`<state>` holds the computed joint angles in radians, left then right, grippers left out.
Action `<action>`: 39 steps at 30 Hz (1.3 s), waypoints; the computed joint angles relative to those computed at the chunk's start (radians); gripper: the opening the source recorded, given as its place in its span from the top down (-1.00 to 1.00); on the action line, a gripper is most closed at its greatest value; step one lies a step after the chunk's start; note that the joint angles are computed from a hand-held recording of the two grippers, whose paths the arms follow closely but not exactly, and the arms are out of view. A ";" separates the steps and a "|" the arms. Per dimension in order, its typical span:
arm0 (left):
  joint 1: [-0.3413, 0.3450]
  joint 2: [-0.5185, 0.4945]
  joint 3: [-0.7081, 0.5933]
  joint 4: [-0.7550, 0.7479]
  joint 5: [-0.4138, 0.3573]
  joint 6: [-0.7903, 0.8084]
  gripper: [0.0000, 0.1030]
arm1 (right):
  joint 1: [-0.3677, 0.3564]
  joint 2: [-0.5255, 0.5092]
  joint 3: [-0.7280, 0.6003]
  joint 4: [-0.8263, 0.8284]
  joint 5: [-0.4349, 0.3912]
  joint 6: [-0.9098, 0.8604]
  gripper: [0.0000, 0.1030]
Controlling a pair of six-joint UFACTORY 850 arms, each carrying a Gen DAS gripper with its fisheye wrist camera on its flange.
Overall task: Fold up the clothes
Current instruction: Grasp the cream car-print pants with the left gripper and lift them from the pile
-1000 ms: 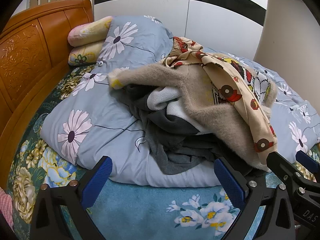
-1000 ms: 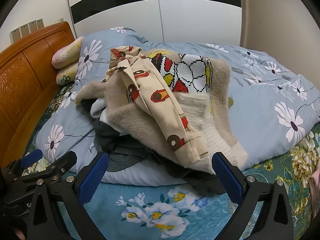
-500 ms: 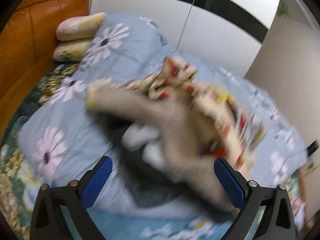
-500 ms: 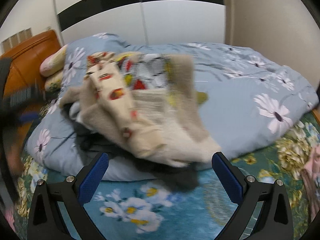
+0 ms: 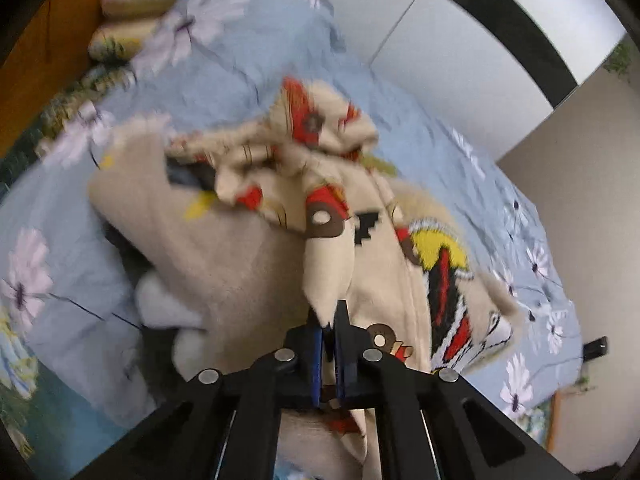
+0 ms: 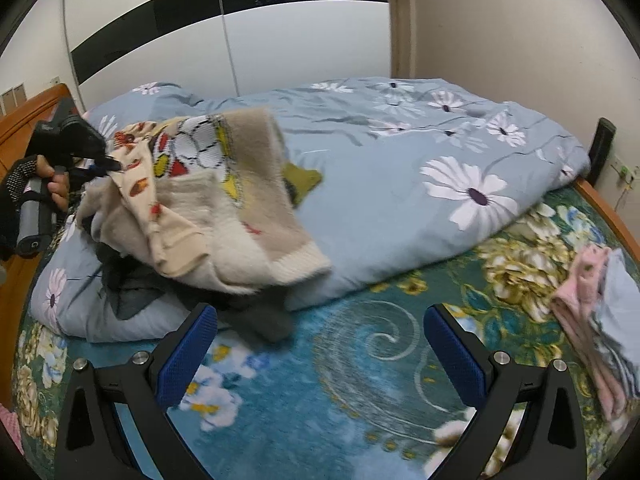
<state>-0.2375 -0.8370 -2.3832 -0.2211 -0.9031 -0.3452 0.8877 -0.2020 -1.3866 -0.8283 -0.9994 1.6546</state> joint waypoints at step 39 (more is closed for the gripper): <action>0.278 0.950 0.918 -0.564 0.189 0.952 0.90 | 0.402 0.133 0.034 -0.168 -0.368 0.276 -1.00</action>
